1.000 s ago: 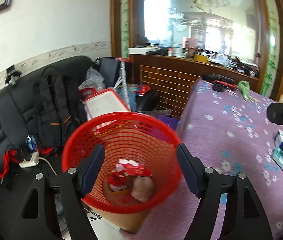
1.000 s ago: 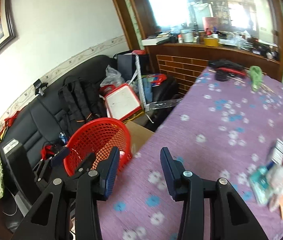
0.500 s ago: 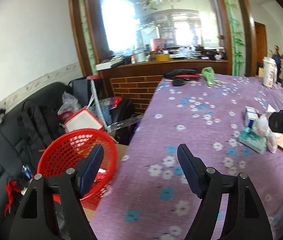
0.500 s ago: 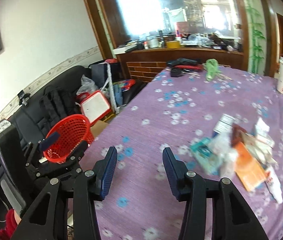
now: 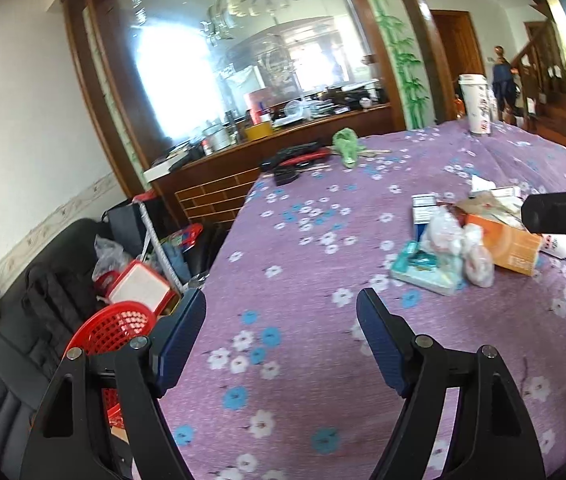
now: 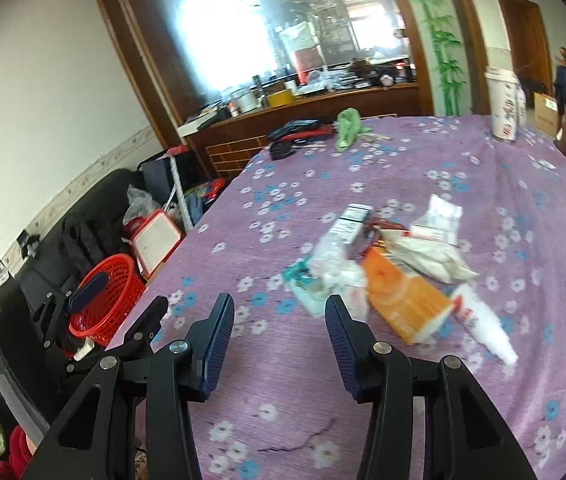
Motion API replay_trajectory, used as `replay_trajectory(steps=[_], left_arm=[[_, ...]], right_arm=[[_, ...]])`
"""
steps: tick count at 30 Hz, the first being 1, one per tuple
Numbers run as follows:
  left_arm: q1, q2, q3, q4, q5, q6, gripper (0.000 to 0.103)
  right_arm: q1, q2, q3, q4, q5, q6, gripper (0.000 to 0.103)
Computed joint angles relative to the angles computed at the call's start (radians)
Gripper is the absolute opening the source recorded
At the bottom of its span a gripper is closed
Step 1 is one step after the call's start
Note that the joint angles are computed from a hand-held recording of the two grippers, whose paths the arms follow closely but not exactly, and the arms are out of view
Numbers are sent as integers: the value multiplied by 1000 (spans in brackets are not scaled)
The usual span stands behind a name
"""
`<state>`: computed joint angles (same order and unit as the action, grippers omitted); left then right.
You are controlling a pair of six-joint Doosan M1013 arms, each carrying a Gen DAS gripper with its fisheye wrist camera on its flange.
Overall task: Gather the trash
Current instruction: 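Move both tools back over the trash on the table, then grasp the white spray bottle with the right tool while the left tool grasps the white plastic bags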
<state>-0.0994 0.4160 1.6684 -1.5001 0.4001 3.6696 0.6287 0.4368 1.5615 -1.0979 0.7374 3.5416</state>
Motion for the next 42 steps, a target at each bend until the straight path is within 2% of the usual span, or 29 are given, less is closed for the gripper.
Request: replay_trajectory(steps=[5, 8, 13, 17, 23, 27, 31, 37, 42], left_arm=[[-21, -18, 26, -2, -2, 42, 77], [-30, -22, 30, 69, 3, -14, 77], [-41, -7, -8, 332, 54, -295, 77], [-52, 13, -41, 486, 101, -475, 77], [-71, 40, -88, 616, 168, -632, 77], [-82, 64, -132, 684, 219, -742, 71], [-90, 92, -180, 748, 279, -861, 71], [-113, 131, -230, 841, 356, -992, 71], [-123, 137, -242, 791, 411, -1011, 71]], right_arm=[[1, -38, 69, -44, 14, 100, 51], [-4, -64, 116, -46, 28, 154, 51], [-44, -119, 222, -13, 1, 269, 51], [-80, -137, 267, 23, -33, 277, 50], [-116, -119, 255, 147, -11, 95, 50], [-123, -80, 218, 214, -10, -40, 47], [-112, -38, 164, 254, 77, -177, 46], [-103, -4, 123, 283, 153, -279, 37], [-96, 0, 118, 280, 167, -276, 37]])
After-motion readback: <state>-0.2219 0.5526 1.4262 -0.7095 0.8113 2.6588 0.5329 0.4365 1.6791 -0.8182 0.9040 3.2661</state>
